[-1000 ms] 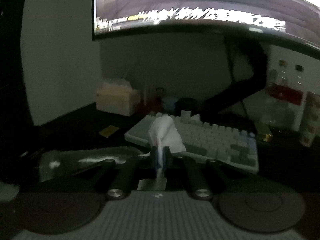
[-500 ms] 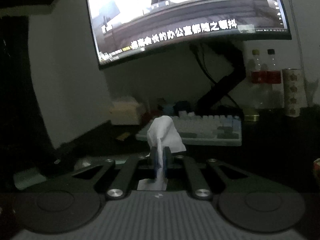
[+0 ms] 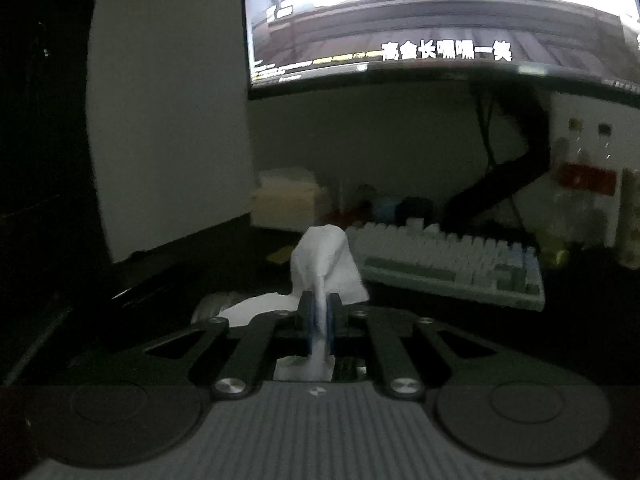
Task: Clean container
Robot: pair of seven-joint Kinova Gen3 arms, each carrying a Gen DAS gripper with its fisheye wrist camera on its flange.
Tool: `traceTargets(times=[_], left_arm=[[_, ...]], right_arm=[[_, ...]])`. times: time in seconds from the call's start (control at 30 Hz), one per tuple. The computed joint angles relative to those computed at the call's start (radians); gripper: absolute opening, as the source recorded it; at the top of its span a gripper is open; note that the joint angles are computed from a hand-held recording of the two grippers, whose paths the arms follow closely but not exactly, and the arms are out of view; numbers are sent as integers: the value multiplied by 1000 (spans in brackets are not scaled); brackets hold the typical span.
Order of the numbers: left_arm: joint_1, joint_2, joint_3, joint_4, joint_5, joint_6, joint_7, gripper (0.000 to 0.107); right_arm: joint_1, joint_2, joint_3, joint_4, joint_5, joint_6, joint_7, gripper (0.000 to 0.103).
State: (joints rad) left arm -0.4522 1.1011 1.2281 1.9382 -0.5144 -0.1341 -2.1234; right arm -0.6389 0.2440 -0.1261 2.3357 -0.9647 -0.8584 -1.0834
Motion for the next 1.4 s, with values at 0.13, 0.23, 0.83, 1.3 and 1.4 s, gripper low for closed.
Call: traceTargets(times=[0.13,0.23,0.83,1.3,1.4], left_arm=[[-12,21,26,-14,15,39,-18,98],[-8,15,23,-13,34,37,-35,99],[-4,2,6,-1,35,-14,46,102],[51,-122,-112,23,-21,-109,204,103],[46,-114,-106,14,-60,-97,244,103]], right_arm=[[48,55,-88,-27,-53,-87,79,9],[135,73,-201,-51,-174,-153,167,9],[146,72,-162,-18,-117,-142,25,10],[186,4,-112,-67,-166,34,152,11],[307,-4,-232,-72,-111,70,142,11]])
